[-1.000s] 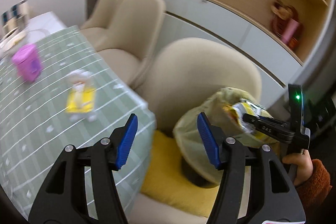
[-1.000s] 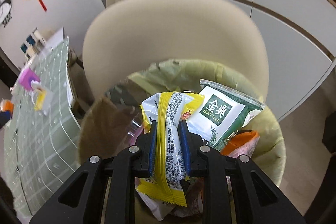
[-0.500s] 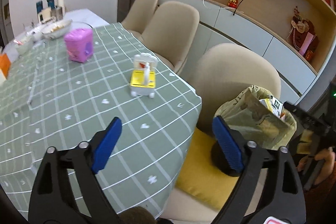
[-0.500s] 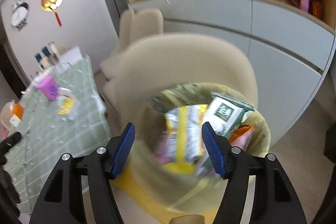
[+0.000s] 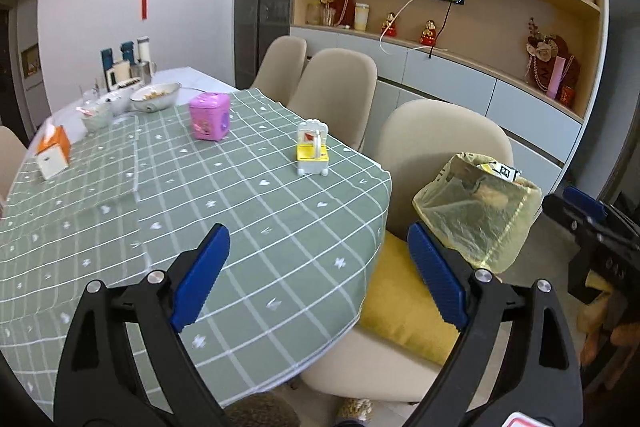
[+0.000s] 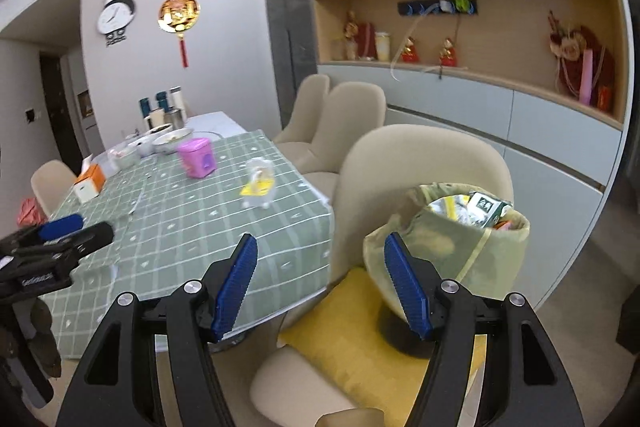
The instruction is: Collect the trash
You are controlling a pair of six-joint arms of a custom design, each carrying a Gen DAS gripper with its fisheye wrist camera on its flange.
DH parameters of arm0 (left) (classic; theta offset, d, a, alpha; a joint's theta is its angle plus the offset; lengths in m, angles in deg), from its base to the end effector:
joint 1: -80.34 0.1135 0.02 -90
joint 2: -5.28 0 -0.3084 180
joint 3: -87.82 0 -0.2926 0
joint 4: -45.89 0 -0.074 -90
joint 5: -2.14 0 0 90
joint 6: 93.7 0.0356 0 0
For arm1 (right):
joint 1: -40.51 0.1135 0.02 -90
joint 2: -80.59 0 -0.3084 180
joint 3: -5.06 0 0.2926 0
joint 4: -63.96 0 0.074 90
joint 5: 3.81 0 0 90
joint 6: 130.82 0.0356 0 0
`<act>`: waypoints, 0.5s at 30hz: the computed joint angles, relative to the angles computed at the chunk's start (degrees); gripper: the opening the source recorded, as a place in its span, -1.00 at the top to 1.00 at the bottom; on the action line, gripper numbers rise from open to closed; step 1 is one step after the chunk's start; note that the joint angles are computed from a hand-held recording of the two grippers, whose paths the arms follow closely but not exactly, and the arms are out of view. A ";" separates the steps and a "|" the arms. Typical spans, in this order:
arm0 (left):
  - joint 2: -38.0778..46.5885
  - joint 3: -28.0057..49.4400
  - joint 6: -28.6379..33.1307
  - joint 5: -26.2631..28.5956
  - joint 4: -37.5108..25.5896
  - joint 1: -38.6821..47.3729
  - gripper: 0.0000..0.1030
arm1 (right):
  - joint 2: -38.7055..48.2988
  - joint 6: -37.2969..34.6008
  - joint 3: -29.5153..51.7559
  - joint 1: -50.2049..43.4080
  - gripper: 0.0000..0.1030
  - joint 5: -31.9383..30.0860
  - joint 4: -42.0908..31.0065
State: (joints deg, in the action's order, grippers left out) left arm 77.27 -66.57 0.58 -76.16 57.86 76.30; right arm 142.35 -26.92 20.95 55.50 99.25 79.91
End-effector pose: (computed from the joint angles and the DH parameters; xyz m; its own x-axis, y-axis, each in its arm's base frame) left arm 0.2153 -0.0224 0.1334 -0.5445 0.1117 -0.8313 0.2773 0.9593 -0.0527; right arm 0.1682 0.0367 0.1210 -0.4828 0.1130 -0.8684 0.0548 0.9936 0.0988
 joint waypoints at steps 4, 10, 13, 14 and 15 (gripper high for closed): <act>-11.65 -4.33 1.84 -0.82 -5.83 1.33 -0.67 | -7.93 8.02 -0.86 20.88 -0.21 18.72 -11.47; -27.28 -6.91 4.81 2.54 -17.98 6.43 -0.67 | -6.79 22.31 2.09 39.49 -0.21 35.09 -22.88; -32.30 -7.42 5.83 4.47 -21.94 9.14 -0.67 | -6.52 26.91 2.71 42.00 -0.21 36.34 -25.39; -33.01 -7.52 6.39 5.32 -22.56 10.21 -0.67 | -6.75 27.50 2.76 42.15 -0.21 36.18 -25.73; -33.81 -7.47 6.96 5.96 -23.54 10.98 -0.67 | -7.02 28.02 2.81 42.34 -0.21 36.22 -26.09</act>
State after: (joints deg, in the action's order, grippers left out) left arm 43.46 -74.04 7.54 -70.20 34.32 87.28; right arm 135.33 1.11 23.75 97.84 135.47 53.81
